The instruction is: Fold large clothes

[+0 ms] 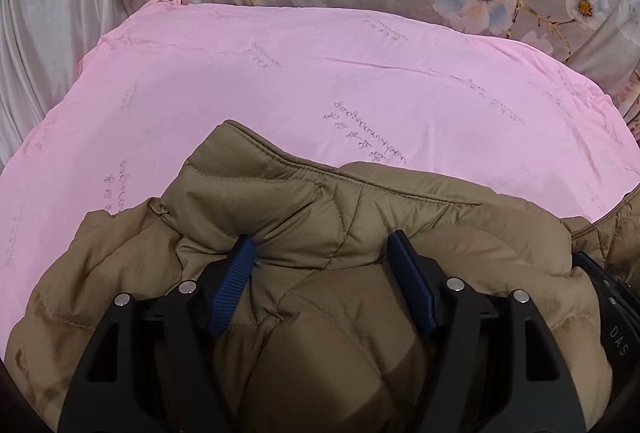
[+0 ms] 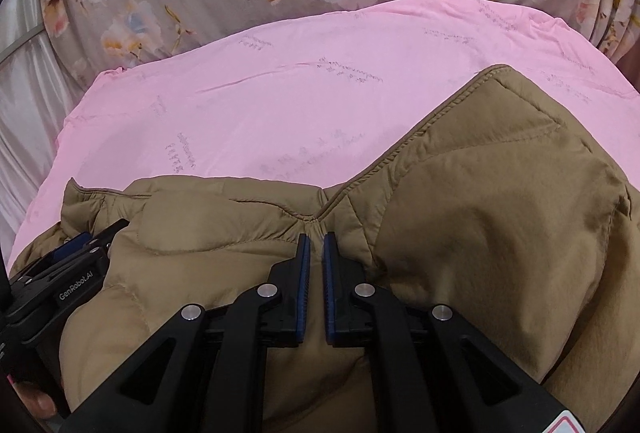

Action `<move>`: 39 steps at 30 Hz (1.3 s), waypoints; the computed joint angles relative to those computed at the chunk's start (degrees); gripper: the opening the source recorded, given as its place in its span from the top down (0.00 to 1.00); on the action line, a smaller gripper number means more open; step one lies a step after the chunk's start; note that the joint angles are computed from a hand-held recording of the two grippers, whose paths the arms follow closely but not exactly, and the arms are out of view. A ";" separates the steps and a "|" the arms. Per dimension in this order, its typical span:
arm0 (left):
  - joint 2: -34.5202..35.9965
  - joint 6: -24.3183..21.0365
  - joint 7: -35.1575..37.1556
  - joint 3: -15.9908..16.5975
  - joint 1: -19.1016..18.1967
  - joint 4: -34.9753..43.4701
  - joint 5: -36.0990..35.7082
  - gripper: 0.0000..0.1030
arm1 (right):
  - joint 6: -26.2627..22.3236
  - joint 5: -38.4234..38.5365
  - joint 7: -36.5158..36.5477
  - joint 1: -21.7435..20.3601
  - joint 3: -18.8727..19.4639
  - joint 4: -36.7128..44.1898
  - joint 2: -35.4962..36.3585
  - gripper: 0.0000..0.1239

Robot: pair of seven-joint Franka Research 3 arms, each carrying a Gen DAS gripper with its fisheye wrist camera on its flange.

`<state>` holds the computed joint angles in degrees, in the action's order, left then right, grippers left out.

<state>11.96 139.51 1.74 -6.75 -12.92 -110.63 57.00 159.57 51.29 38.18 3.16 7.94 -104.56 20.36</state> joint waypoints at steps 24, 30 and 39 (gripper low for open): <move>-3.38 2.29 1.75 1.12 7.03 -4.77 -7.06 0.21 | 1.09 -13.37 17.75 -3.22 -3.17 5.45 4.52 0.97; -2.80 1.66 2.08 1.23 6.74 -4.18 -8.05 0.18 | 0.97 -13.72 18.08 -3.52 -2.89 5.42 4.48 0.97; -11.49 -5.96 -0.26 -3.27 2.62 -6.11 -2.49 0.18 | 1.19 9.24 -4.70 -7.24 4.92 -8.75 -13.10 0.77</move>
